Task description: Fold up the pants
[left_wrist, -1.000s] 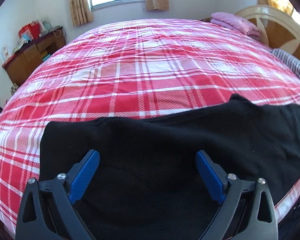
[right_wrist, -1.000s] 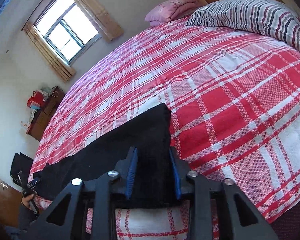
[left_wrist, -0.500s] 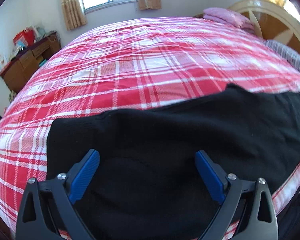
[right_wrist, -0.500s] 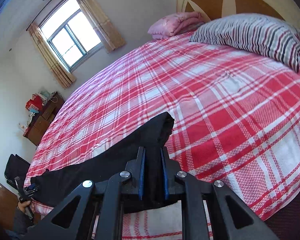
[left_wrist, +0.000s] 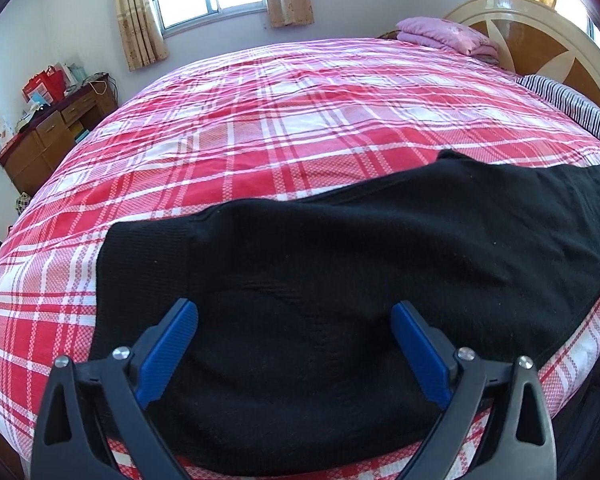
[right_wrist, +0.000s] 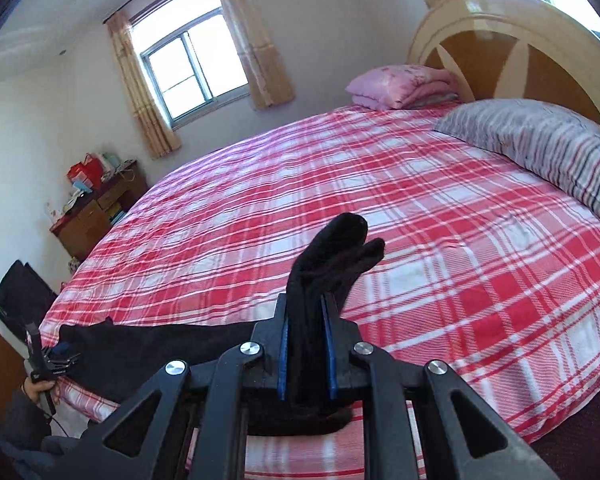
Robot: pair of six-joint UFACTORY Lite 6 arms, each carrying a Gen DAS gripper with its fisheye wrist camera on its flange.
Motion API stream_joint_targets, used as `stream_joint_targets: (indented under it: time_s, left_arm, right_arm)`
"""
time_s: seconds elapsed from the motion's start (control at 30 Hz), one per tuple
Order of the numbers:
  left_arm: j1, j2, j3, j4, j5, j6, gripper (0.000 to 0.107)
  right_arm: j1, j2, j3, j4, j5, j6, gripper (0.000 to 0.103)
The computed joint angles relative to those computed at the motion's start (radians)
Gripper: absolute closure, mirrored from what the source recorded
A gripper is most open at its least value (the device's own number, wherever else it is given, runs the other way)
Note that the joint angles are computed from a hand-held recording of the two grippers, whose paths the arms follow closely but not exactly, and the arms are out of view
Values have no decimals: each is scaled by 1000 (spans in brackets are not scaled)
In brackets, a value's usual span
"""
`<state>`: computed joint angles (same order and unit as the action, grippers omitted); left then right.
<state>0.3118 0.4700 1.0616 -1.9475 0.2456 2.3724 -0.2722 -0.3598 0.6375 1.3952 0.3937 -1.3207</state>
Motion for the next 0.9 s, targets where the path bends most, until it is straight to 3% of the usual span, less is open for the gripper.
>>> stream_joint_targets:
  time_s: [0.13, 0.37, 0.9]
  left_arm:
    - [2, 1, -7, -33, 12, 33, 6]
    - [-1, -7, -30, -107, 24, 96, 5]
    - [-6, -13, -47, -160, 36, 143, 4]
  right_arm:
    - [147, 12, 6, 0, -84, 36, 88]
    - [337, 134, 56, 156, -175, -73, 88]
    - [640, 405, 260, 538, -271, -392, 88]
